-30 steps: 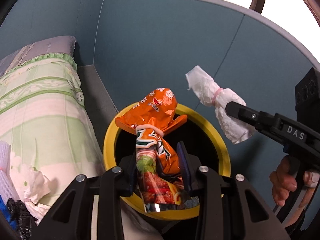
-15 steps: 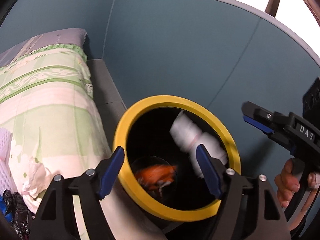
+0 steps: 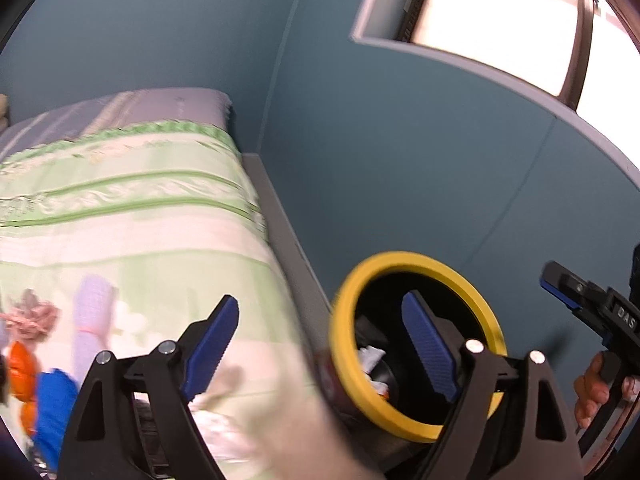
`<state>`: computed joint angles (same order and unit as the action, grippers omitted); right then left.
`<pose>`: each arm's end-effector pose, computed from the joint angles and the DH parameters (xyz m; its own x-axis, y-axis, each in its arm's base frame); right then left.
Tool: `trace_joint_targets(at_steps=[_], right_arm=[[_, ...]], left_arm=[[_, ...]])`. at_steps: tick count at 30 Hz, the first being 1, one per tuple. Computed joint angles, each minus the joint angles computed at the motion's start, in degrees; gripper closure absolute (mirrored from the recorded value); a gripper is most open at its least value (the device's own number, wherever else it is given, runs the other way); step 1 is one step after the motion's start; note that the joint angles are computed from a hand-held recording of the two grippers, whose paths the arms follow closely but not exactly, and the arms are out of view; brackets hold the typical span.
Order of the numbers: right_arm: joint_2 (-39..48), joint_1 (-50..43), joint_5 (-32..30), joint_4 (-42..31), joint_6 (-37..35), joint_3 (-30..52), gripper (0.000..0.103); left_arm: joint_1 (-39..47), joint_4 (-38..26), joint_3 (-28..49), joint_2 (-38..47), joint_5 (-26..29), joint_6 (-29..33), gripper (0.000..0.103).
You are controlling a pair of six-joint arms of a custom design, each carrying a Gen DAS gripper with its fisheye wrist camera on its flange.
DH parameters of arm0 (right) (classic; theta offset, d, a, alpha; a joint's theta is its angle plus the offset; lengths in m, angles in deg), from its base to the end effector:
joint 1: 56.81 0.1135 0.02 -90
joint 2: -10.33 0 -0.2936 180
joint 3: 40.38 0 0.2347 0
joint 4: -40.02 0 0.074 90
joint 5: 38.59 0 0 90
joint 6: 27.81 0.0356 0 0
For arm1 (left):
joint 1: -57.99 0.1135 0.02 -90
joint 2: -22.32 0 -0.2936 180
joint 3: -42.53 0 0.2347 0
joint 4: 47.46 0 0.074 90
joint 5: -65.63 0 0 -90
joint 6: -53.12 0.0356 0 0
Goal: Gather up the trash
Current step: 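Grasp the lavender foam net with the left tool while the right tool grasps white tissue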
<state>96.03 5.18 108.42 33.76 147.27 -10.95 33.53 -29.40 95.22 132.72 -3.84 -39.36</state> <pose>0.1069 0.1373 0.1282 -0.3336 0.5279 -0.7810 0.3895 0.8317 0.3958 0.2955 -0.1482 0.1218 -0.6077 0.2319 -0.7596 0.6078 0.7514 -0.2569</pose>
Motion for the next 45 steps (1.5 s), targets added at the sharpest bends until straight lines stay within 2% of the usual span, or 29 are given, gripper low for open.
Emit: trace_joint_targets(at_steps=[4,9,16,21,26,34,45], right_arm=[[-0.1,3.1,2.3,-4.0,0.0,3.0,0.049],[1.8,4.6,3.0,-3.2,-6.2,8.0,0.046],[6.4,4.9,1.4,5.8,-20.3,14.2,0.042],[10.3,3.7,-2.3,11.2,-28.6,17.9,0.041],[16.4,2.0,-7.4,13.2,-33.1,22.8,0.041],[26.1,-0.7,-14.8,14.6,-35.9,29.4,0.041],[35.2,-4.6,-23.6,16.3,-36.4,32.6,0.043]], left_arm=[[6.2,-0.7,-2.9,-5.2,1.0,2.3,0.017],[15.6,-2.9,-4.6,-10.2,3.0,6.0,0.013],[28.2,-8.3,-1.9,-12.5,5.6,10.2,0.010],[35.7,-11.8,2.8,-9.6,6.9,12.0,0.009],[40.1,-11.8,5.8,-5.4,5.5,12.8,0.009],[45.2,-13.6,14.8,5.4,4.9,12.3,0.009],[46.4,-18.0,26.1,17.2,2.4,11.8,0.009]])
